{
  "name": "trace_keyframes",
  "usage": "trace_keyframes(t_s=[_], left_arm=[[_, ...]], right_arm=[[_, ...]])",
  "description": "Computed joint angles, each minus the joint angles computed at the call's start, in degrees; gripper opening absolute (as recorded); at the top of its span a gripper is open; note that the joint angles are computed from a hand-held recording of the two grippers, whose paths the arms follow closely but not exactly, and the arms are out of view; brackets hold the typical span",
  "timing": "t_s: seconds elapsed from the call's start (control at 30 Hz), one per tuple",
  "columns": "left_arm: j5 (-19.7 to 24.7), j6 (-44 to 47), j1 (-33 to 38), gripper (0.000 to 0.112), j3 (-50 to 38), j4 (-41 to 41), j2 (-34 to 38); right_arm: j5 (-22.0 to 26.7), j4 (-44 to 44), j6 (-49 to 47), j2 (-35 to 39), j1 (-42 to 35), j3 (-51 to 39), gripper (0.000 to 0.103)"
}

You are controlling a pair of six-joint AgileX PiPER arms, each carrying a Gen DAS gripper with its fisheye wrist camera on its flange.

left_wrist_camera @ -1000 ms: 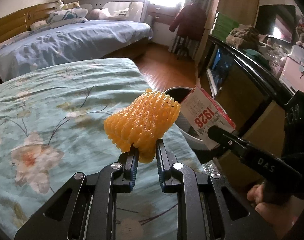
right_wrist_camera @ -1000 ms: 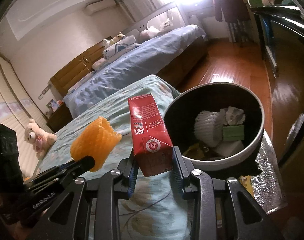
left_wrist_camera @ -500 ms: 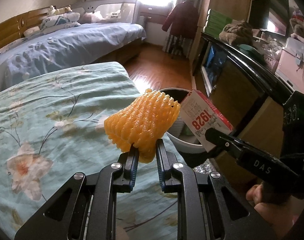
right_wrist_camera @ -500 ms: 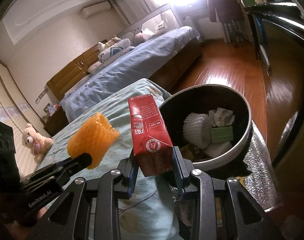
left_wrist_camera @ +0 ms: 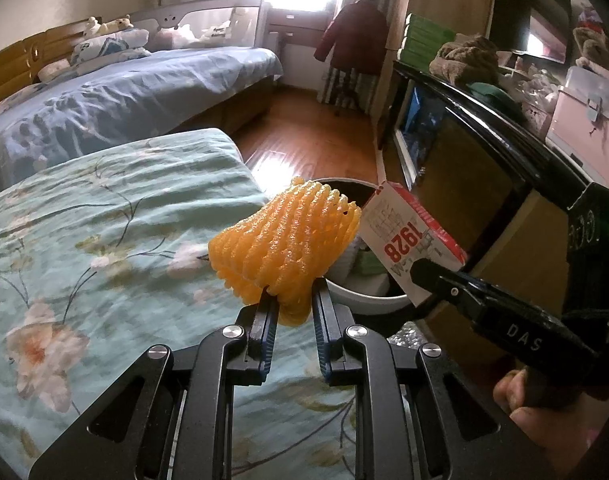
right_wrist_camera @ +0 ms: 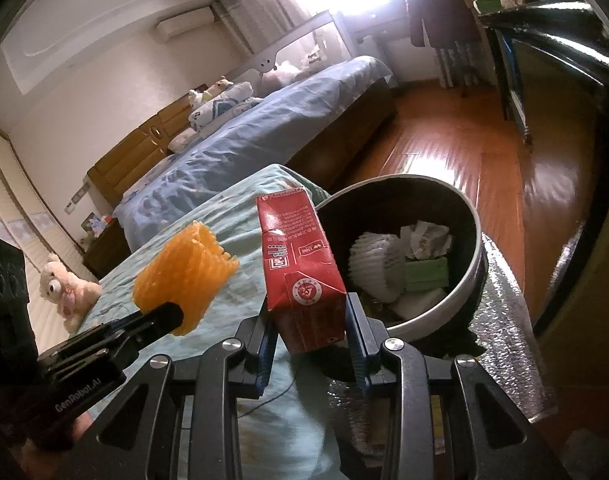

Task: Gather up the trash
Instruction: 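Carry the orange net with the left tool while the right tool carries the carton over the bin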

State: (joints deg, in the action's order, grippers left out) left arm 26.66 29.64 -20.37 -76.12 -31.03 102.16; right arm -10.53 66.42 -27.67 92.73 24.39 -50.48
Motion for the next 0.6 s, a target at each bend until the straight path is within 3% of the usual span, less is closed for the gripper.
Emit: trace_keyframes(t_s=[0.6], left_arm=[[0.8,-4.1,-3.2,0.016,-4.9,4.4,3.1]], right_arm=[[0.5,1.4,-2.3,-0.6,-3.2,0.5,0.032]])
